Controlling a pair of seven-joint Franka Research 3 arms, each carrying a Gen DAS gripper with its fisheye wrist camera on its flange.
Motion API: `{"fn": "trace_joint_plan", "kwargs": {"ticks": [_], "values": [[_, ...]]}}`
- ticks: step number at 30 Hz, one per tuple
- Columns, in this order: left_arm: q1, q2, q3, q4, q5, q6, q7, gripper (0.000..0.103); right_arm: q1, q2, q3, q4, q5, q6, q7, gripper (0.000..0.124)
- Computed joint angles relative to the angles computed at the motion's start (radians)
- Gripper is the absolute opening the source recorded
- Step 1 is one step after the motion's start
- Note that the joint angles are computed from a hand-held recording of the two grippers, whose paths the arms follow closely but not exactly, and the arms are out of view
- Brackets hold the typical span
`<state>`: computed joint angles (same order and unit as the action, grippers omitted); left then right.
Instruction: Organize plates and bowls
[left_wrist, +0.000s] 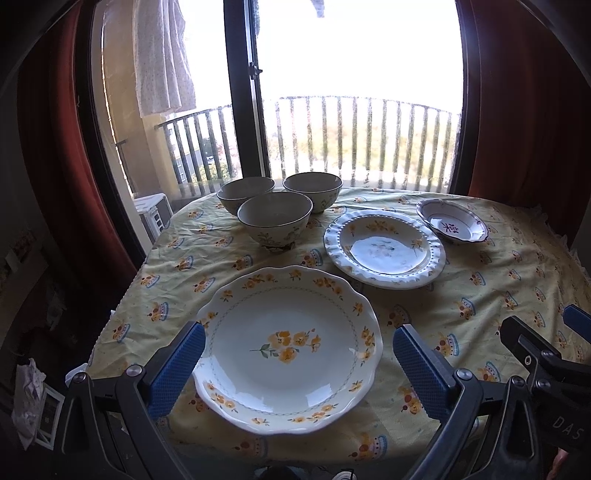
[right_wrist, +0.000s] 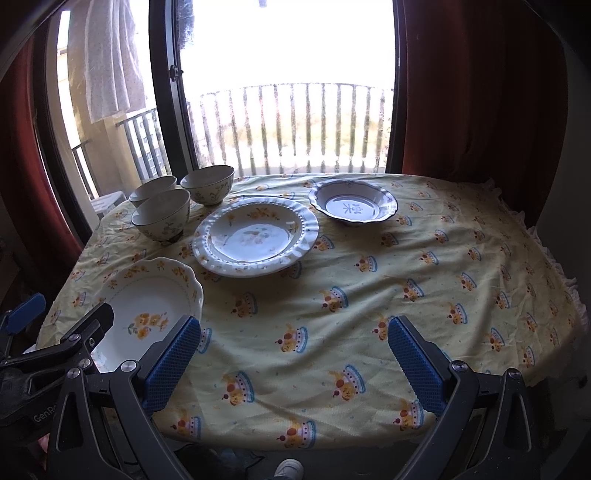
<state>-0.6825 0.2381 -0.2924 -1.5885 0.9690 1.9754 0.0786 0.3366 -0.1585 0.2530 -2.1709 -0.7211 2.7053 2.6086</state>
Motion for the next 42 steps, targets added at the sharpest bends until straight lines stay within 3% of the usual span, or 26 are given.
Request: {"fn": "trace_joint_plan", "kwargs": {"ticks": [9,42], "values": [[-0.012,-0.001,-0.003,0.000,0.038,-0.015,0.000,0.098,0.002,0.001,-0.008,-0.005,0.056,0.015,-0.040,0.102],[0.004,-0.006,0.003,-0.015,0.010,0.059,-0.014,0.099,0.005,0.007,-0.003,0.014,0.015,-0.036,-0.010,0.102]]}}
